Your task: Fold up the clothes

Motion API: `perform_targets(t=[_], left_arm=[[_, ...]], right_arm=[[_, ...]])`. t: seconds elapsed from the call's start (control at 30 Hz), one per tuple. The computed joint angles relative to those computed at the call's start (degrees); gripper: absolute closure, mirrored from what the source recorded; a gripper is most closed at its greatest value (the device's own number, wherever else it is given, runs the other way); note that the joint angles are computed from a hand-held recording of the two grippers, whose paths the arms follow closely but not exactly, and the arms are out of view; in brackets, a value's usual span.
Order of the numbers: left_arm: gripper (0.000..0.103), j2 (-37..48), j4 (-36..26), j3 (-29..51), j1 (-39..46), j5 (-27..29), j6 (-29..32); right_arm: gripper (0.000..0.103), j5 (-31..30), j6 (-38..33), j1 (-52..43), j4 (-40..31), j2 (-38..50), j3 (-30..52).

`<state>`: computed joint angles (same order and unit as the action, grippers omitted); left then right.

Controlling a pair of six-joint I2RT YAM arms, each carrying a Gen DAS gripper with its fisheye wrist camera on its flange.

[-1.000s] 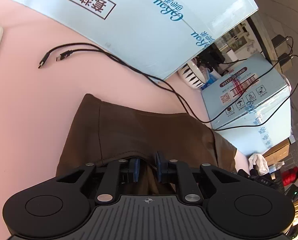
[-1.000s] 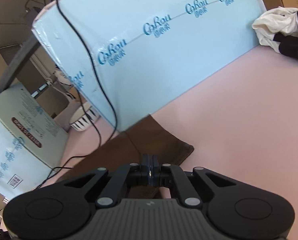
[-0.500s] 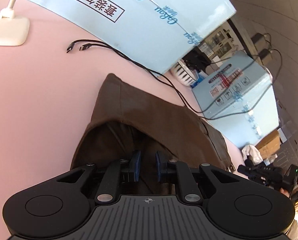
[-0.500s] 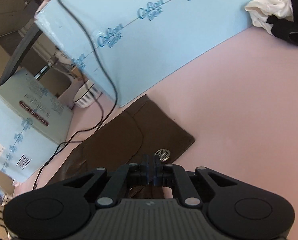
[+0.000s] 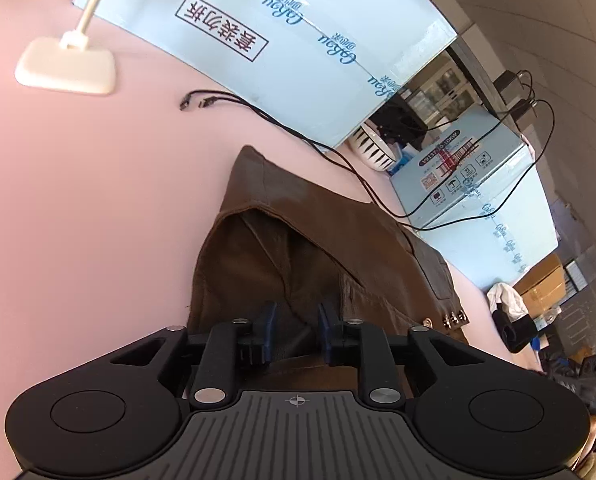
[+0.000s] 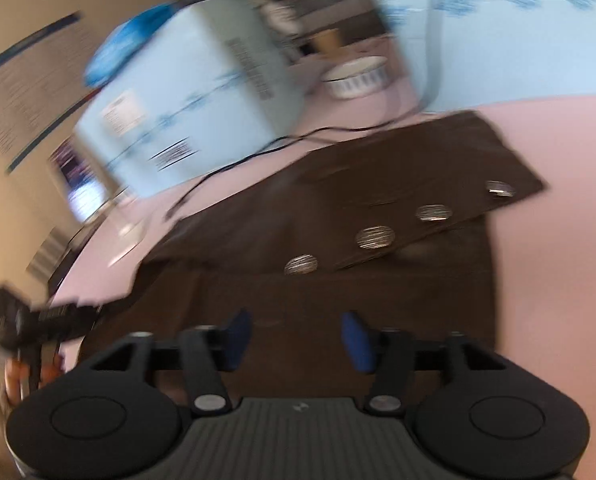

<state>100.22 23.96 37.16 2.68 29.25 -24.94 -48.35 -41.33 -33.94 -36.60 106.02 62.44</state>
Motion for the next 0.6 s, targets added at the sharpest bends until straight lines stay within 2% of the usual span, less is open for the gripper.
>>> perform_targets(t=[0.03, 0.07, 0.1, 0.13, 0.23, 0.37, 0.47, 0.53, 0.6], left_arm=[[0.059, -3.82, -3.38, -0.32, 0.27, -1.28, 1.32], [0.051, -5.79, -5.23, -0.38, 0.40, -1.89, 2.23], [0.038, -8.06, -7.36, -0.41, 0.62, -2.28, 3.59], [0.033, -10.23, -9.40, -0.41, 0.85, -2.34, 5.31], [0.027, -15.08, -17.30, 0.17, 0.38, -4.22, 11.83], [0.022, -20.90, -26.82, -0.90, 0.01, -5.66, 20.16], [0.015, -28.14, -35.79, -3.01, -1.32, -9.01, 32.81], [0.012, -32.24, -37.91, -5.32, -3.47, -13.22, 39.36], [0.011, -34.69, -38.30, -7.26, -5.63, -16.89, 42.97]], right_arm=[[0.024, -0.03, -3.57, 1.25, -1.71, -1.76, -1.57], [0.023, 0.05, -6.96, 2.62, -3.37, -3.52, -3.08], [0.022, 0.34, -10.98, 4.72, -4.20, -5.95, -5.61], [0.022, 0.81, -14.71, 7.22, -4.72, -8.53, -8.20], [0.021, 3.85, -20.40, 14.91, -0.36, -16.50, -17.05], [0.024, 10.64, -21.17, 23.76, 10.11, -25.46, -27.92], [0.036, 13.76, -20.60, 26.01, 16.73, -30.16, -33.46], [0.042, 15.17, -18.98, 26.17, 17.80, -30.30, -33.45], [0.048, 15.15, -17.97, 25.06, 17.85, -29.98, -32.86]])
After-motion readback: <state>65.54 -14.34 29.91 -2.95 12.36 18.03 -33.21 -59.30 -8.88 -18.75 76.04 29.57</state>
